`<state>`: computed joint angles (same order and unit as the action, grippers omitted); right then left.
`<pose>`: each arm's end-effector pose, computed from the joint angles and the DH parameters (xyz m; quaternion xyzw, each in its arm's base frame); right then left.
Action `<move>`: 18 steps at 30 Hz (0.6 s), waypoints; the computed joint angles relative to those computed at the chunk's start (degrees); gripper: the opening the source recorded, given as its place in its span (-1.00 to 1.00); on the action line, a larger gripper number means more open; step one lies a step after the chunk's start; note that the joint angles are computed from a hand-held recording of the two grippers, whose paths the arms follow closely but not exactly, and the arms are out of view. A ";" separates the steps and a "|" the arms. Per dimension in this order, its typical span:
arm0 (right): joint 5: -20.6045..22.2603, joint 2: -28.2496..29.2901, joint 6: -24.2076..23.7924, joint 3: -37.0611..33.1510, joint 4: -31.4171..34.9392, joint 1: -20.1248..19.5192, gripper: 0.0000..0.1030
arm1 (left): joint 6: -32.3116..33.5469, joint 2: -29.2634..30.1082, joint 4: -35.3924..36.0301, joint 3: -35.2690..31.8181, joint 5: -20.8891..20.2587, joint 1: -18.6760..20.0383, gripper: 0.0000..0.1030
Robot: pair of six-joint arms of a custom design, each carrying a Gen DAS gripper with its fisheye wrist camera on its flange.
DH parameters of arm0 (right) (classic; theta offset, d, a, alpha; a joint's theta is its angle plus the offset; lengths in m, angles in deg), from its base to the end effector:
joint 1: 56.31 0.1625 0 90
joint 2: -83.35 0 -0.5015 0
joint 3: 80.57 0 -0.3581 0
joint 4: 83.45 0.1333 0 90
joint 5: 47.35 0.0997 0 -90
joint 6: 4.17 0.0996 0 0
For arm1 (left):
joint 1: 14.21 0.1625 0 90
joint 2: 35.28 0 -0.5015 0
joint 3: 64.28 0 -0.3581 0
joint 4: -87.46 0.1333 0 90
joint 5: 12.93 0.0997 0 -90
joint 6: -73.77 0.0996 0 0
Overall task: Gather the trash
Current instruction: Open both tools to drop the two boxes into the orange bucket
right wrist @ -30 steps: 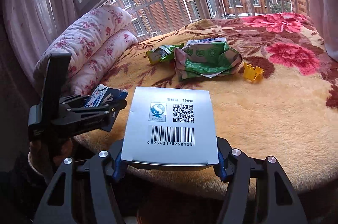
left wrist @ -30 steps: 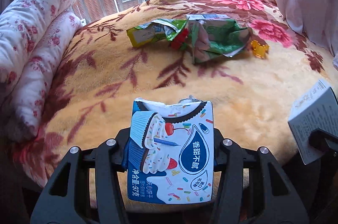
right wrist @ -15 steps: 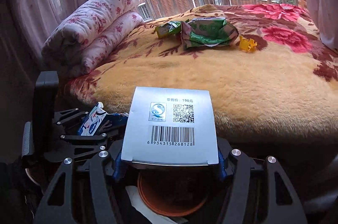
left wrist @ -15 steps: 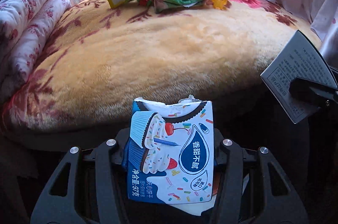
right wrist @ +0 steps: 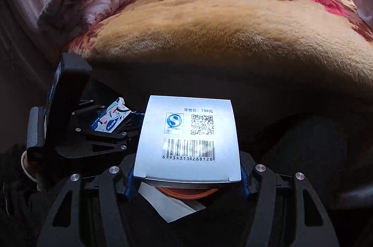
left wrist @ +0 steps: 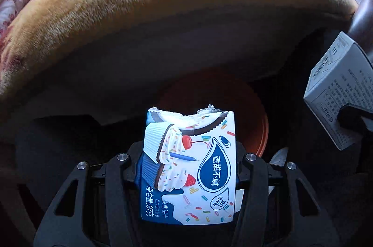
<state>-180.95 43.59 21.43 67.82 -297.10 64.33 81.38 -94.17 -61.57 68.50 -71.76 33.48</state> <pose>0.2524 -0.2993 0.1001 -0.0080 -0.9218 0.2806 0.2675 -0.1548 -0.4446 0.1399 0.4346 0.8513 0.0394 0.2914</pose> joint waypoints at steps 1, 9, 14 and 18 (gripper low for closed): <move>0.27 0.43 -0.08 0.07 -0.05 -0.54 0.22 | -0.69 0.81 0.78 -0.22 0.40 0.58 -0.01; 4.88 1.96 -2.41 -0.43 1.28 -5.26 0.22 | -3.81 4.21 7.99 -3.71 -0.57 3.47 -0.01; 6.75 1.88 -3.70 -1.33 3.67 -6.94 0.22 | -4.13 4.48 9.40 -4.19 -0.37 4.11 -0.01; 8.06 1.69 -4.06 -1.68 4.89 -8.09 0.23 | -4.69 5.68 9.77 -5.03 -0.07 4.28 -0.01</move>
<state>-172.89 45.28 17.37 66.14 -292.21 56.24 76.69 -88.49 -51.80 63.46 -71.82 37.77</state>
